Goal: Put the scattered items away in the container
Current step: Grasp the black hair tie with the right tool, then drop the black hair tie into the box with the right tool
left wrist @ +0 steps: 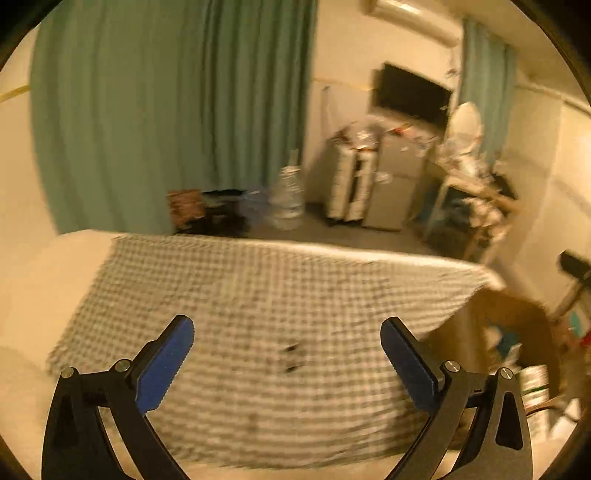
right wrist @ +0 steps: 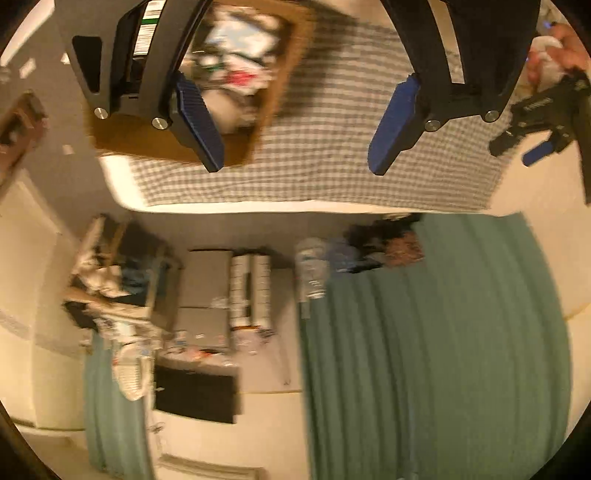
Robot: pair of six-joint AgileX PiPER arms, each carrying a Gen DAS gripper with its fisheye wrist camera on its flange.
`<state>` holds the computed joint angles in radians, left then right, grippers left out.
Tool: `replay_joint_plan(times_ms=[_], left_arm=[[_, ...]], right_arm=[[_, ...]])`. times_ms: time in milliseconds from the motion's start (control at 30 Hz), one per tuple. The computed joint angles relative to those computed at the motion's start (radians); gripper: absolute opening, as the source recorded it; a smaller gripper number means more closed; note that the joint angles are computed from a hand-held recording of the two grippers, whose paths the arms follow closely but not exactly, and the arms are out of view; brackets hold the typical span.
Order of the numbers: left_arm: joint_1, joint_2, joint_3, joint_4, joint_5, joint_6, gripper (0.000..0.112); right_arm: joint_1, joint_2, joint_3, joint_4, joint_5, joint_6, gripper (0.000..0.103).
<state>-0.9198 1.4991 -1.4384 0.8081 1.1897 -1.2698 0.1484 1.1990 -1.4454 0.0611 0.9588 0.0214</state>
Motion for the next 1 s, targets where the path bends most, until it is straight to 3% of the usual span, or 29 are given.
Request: replay_joint_plan(times_ms=[67,233,333,400,467,533,667,833,867,933,1000], left_arm=[[0.028,-0.033,0.109,0.003,-0.007,-0.055,0.103],[0.169,-0.029,0.352,-0.102,-0.245,-0.17,0.103],[0.252,0.029,0.427,-0.222,-0.328,-0.166,0.103],[0.32,0.049,0.488,-0.296,-0.439,-0.139,0.103],[0.406,0.075,0.515,-0.409,-0.506,-0.062,0.103],[0.441,0.087,0.525,-0.435,-0.551,-0.042,0.103],[0.412,0.149,0.462,-0.391,-0.518,-0.05,0.103],[0.411,0.186,0.447,-0.404,-0.537,-0.048,0.103],[0.409,0.188,0.447,-0.406,-0.545,-0.05,0.103],[0.409,0.175,0.473,-0.398,-0.586,-0.077,0.103],[0.375,0.15,0.51,-0.345,-0.617,-0.172,0.103]], right_arm=[[0.085,0.027,0.019,0.021,-0.011,0.024,0.084],[0.288,0.201,0.051,0.072,-0.066,0.146,0.084],[0.392,0.379,-0.006,0.045,-0.073,0.244,0.084],[0.442,0.479,-0.045,0.009,-0.091,0.288,0.084],[0.476,0.578,-0.104,-0.052,-0.088,0.323,0.084],[0.483,0.69,-0.185,-0.093,-0.063,0.349,0.084],[0.417,0.883,-0.344,0.021,0.0,0.316,0.064],[0.433,1.022,-0.448,-0.001,0.013,0.328,0.056],[0.448,1.019,-0.442,-0.044,0.003,0.338,0.04],[0.455,1.019,-0.461,-0.098,0.065,0.354,0.006],[0.424,0.931,-0.363,-0.04,0.048,0.318,0.006]])
